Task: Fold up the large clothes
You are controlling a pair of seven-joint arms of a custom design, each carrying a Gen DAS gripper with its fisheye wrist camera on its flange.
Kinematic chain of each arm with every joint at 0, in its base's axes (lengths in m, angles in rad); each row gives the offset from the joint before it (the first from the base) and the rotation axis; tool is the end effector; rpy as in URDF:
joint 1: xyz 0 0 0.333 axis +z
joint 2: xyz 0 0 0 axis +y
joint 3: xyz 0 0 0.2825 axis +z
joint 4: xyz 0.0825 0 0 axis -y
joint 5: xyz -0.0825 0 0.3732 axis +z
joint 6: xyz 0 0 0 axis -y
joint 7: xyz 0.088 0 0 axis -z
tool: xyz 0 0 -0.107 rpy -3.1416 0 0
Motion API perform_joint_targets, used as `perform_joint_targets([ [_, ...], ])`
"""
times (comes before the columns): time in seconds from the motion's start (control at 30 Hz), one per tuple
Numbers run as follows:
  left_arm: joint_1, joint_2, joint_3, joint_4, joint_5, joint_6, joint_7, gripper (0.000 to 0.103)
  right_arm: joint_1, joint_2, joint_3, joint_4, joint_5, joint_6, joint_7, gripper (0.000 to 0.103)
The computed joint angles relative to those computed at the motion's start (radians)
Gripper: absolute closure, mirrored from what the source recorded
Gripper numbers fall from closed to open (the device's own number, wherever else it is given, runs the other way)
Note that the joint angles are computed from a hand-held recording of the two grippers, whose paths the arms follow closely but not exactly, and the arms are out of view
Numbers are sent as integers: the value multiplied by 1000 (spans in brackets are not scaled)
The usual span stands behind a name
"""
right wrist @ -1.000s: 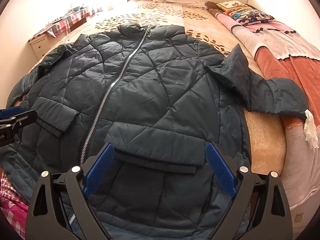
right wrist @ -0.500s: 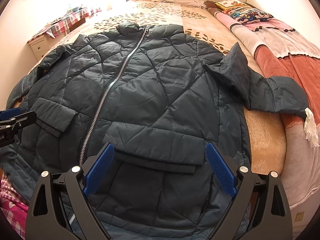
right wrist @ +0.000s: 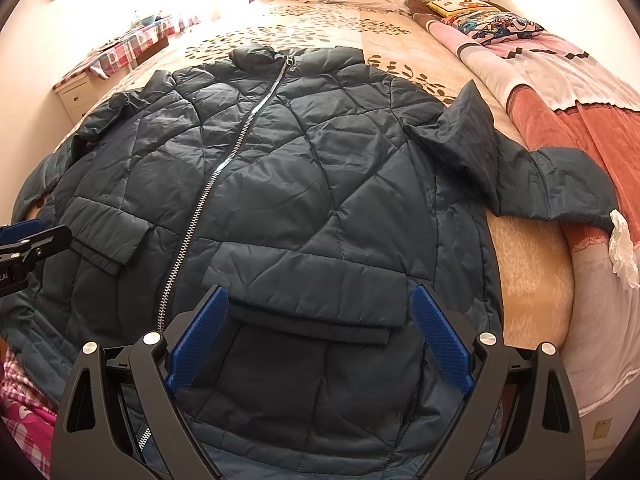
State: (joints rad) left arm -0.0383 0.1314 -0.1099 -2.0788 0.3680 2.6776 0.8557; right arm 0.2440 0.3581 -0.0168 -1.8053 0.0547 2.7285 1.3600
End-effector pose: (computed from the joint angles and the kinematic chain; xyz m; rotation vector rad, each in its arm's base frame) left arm 0.5851 -0.0972 0.3889 -2.1795 1.6405 -0.4976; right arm 0.6467 0.1484 0.3854 -2.2242 1.4792 -0.5144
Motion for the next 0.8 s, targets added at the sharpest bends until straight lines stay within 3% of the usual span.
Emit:
perform_joint_targets([
  [0.8,3,-5,0,-21,-12,8,2,24,-1,3,0,3,5,-2,-3,12],
])
